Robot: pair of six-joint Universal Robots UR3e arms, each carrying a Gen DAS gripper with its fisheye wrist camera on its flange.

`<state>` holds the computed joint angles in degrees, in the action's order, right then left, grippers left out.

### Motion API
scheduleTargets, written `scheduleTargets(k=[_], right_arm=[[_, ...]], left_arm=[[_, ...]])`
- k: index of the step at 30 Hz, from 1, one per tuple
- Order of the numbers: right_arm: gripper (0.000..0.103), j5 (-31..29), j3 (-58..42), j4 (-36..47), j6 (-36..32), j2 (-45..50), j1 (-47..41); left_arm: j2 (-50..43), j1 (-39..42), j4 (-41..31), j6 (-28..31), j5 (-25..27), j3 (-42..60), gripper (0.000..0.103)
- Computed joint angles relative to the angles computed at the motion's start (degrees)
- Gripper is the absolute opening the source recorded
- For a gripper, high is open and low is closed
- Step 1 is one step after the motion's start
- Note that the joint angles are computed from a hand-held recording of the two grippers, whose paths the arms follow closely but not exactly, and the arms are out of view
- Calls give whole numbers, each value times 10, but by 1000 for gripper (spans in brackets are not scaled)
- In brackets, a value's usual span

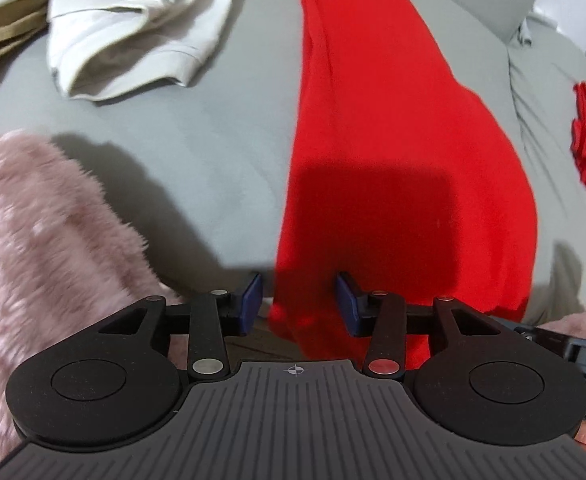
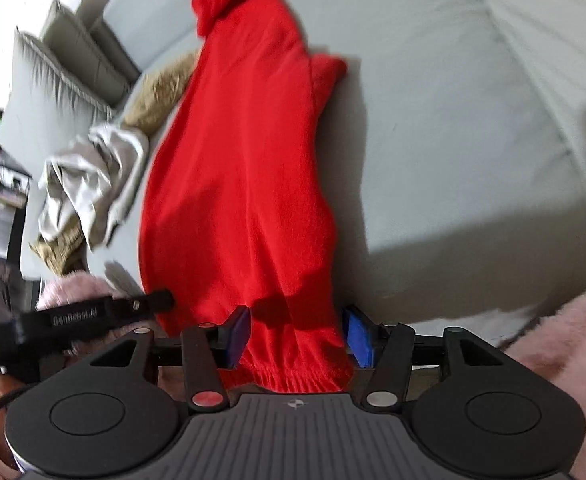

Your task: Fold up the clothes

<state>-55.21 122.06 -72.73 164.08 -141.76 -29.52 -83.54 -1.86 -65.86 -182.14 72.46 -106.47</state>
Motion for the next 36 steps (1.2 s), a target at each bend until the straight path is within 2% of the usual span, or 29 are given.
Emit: scheduleTargets(k=[3, 6, 8, 10, 11, 13, 14, 15, 16, 21, 24, 26, 29, 31, 33, 36], right_arm=[[52, -10, 8, -42, 19, 25, 35], [52, -6, 7, -34, 10, 29, 30], [52, -8, 9, -34, 8, 33, 36], [50, -14, 11, -53, 20, 37, 52], [48, -18, 11, -60, 25, 39, 57], [28, -31, 10, -74, 45, 42, 70], [24, -37, 8, -77, 52, 42, 74], [16, -34, -1, -57, 44, 33, 66], [13, -32, -11, -38, 35, 25, 60], [11, -34, -64, 3, 26, 12, 66], [11, -5, -120, 138, -39, -14, -19], [11, 12, -186, 289, -125, -24, -120], [11, 22, -241, 372, -149, -7, -172], [11, 33, -260, 376, -129, 10, -168], [12, 50, -273, 350, -81, 34, -142], [12, 73, -285, 304, -20, 65, -104]], left_arm=[[-18, 3, -47, 33, -13, 22, 47], [-55, -19, -78, 44, -4, 50, 47], [-66, -34, -72, 44, 7, 57, 43], [-76, -43, -70, 50, 8, 63, 32], [-76, -45, -69, 52, 7, 62, 29], [-69, -49, -67, 61, 5, 59, 16], [-67, -51, -68, 64, 7, 58, 14], [-59, -52, -74, 69, 10, 58, 9], [-48, -46, -84, 78, 4, 56, 7], [17, 1, -143, 117, -41, 47, 6], [44, 33, -204, 137, -64, 65, 6], [50, 50, -242, 142, -75, 81, 6], [71, 108, -349, 165, -107, 116, 6], [67, 146, -418, 169, -134, 152, 6], [57, 178, -476, 175, -159, 191, 6], [35, 168, -467, 134, -190, 208, 6]])
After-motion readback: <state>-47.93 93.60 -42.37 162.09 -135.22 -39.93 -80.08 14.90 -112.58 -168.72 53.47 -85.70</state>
